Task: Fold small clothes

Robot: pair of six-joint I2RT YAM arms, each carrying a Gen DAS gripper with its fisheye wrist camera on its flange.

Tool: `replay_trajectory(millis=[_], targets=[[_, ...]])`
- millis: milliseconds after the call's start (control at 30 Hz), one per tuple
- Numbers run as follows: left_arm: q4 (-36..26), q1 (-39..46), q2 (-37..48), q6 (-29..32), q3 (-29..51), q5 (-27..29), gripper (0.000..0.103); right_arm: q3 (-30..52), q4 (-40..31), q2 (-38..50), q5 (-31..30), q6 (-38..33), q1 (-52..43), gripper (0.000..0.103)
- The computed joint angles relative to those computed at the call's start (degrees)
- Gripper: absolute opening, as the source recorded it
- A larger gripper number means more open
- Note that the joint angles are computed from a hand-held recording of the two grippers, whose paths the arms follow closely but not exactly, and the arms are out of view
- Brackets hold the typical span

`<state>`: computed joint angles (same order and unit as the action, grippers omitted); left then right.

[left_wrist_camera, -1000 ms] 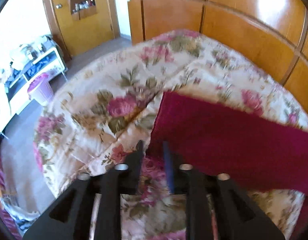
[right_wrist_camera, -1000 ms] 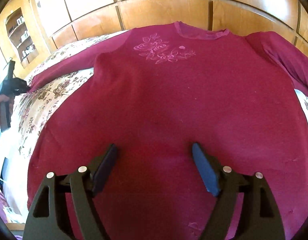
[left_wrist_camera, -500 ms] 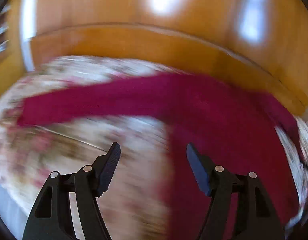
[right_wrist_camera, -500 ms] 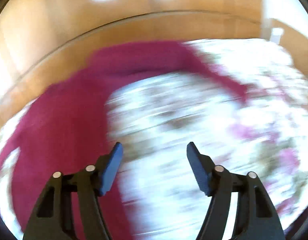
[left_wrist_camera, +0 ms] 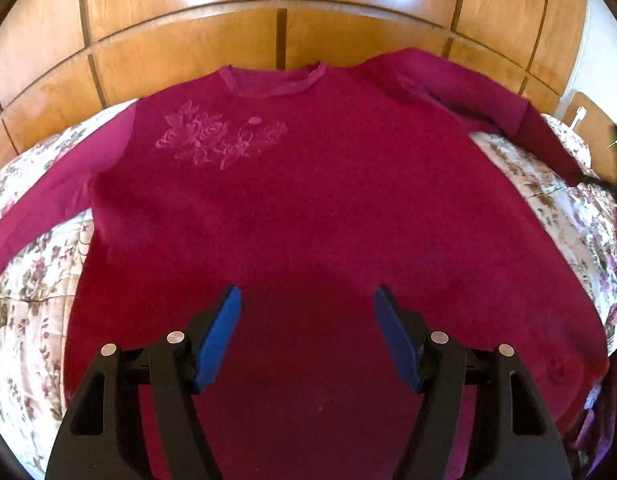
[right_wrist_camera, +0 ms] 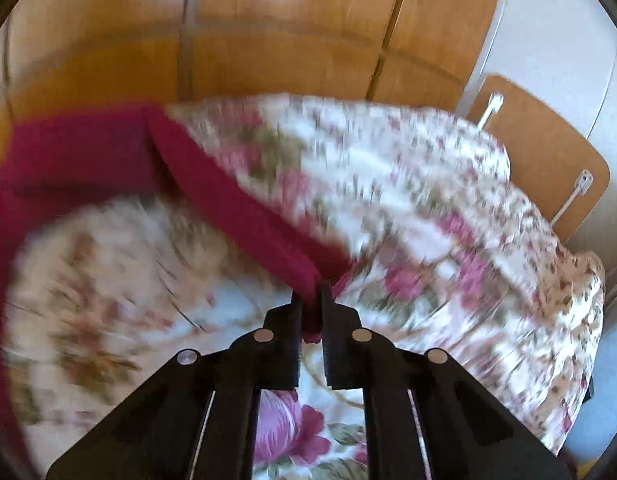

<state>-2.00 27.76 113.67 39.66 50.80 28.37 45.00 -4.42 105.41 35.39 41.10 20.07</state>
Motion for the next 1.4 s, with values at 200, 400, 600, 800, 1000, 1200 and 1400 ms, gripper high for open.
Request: replay_trajectory(millis=[200,400,600,800,1000,1200,1400], targets=[[-2.6,0.2,2.4,0.8,3.1,0.0,0.068,-3.1,-8.4,-25.3,-3.9,-6.7,-2.0,0.006],[-3.6,-0.9,3.8,-0.9,5.7,-0.6,0.068,7.4,-14.3,-22.1,-14.4,-9.3,-15.2,0.006],[-4.2,-1.8,4.6,-1.8,7.1,-1.9,0.068,21.2,-15.7,3.6,-18.8,-8.0,-26.1,0.007],[-1.5,-2.7,4.3,-2.0,5.6,-3.5,0.07,12.5,1.0,5.0,-19.9,0.1,-29.7,0.059],[-0.9,-2.6,5.1,-3.5,5.7,-3.0,0.074,-7.0,21.3,-0.6,-34.1,5.3,-31.0,0.05],[1.3,-3.3,4.9,-4.5,4.5,-3.9,0.078,-2.0,28.9,11.2,-41.2,10.5,-27.4,0.036],[2.4,-3.1,4.9,-4.8,3.9,-3.5,0.078,1.8,21.6,9.3,-33.3,11.3,-25.2,0.006]])
